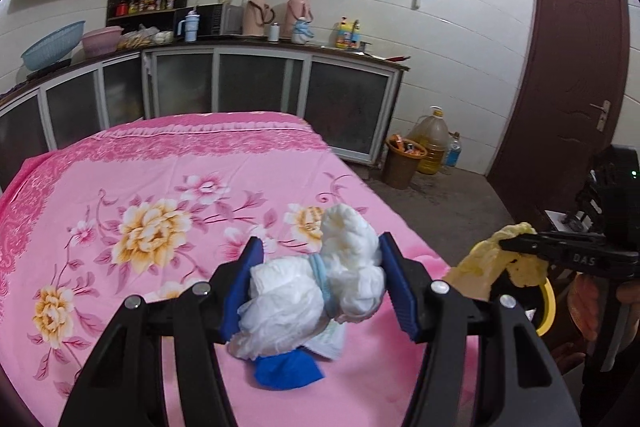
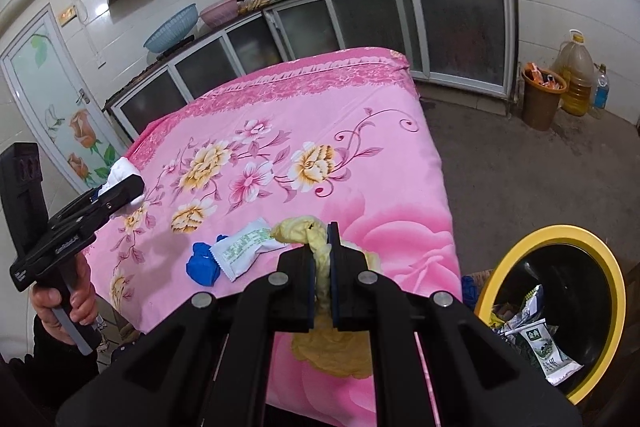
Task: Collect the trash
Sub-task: 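Carry the diaper bundle and cabbage leaf over the yellow bin with both tools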
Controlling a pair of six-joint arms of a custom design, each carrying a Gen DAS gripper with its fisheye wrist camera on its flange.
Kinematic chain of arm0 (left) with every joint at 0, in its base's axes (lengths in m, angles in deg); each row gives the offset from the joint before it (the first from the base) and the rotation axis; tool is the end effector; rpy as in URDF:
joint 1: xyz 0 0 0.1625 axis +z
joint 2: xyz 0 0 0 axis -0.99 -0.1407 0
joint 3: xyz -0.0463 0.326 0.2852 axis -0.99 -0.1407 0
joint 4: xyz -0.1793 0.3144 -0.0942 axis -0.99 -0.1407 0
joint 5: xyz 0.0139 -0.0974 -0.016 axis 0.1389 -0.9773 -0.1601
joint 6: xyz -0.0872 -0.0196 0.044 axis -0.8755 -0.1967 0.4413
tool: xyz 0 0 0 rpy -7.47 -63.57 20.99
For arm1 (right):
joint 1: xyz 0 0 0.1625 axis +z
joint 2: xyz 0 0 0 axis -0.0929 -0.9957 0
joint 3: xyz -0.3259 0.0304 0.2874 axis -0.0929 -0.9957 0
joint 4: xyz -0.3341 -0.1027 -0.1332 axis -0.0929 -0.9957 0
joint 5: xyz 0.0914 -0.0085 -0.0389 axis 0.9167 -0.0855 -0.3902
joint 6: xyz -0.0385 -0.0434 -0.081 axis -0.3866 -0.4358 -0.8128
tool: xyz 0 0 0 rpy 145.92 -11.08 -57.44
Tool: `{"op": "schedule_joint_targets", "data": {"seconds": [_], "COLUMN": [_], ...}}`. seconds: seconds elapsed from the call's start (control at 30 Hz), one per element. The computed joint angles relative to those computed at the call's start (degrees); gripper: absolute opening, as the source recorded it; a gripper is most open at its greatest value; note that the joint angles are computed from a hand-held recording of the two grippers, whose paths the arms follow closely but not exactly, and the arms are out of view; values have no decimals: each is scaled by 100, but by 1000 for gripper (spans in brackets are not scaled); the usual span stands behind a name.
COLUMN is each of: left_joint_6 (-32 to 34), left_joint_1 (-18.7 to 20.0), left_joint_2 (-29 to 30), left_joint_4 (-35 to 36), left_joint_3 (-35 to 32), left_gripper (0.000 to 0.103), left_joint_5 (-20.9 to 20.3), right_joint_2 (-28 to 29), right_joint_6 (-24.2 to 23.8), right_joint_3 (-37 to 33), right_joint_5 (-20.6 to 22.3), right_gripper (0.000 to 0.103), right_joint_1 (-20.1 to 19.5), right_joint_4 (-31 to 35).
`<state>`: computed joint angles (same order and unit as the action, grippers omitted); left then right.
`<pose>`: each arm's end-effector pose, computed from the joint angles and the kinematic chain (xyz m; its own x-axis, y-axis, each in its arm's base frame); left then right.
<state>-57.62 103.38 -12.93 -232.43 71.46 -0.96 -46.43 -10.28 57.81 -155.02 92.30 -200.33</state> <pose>-0.3419 -0.3725 0.1374 -0.7962 0.0461 -0.6033 0.5247 0.5491 -0.6505 0.1043 -0.4512 0.3717 -0.8025 -0.4701 0.3674 -0.5912 0.7099 -0.3828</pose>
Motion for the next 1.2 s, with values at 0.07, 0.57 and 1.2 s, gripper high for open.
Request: {"op": "schedule_joint_targets", "data": {"seconds": [0.07, 0.57, 1.2], "left_joint_6": [301, 1628, 2969], "left_joint_1": [0, 38, 261], "left_joint_2": [202, 1392, 2810], "left_joint_4": [-203, -848, -924], "left_joint_3": [-178, -1406, -3181], "left_gripper": [56, 56, 56], "left_joint_5": [-96, -869, -1864], "right_joint_2": [-58, -383, -432], "right_joint_6": [-4, 78, 267], "right_joint_3": [-28, -238, -422], "right_joint_5": [70, 471, 431], "right_gripper": [6, 6, 6], "right_joint_1": [-94, -1005, -2063], "right_joint_4": [29, -101, -990]}}
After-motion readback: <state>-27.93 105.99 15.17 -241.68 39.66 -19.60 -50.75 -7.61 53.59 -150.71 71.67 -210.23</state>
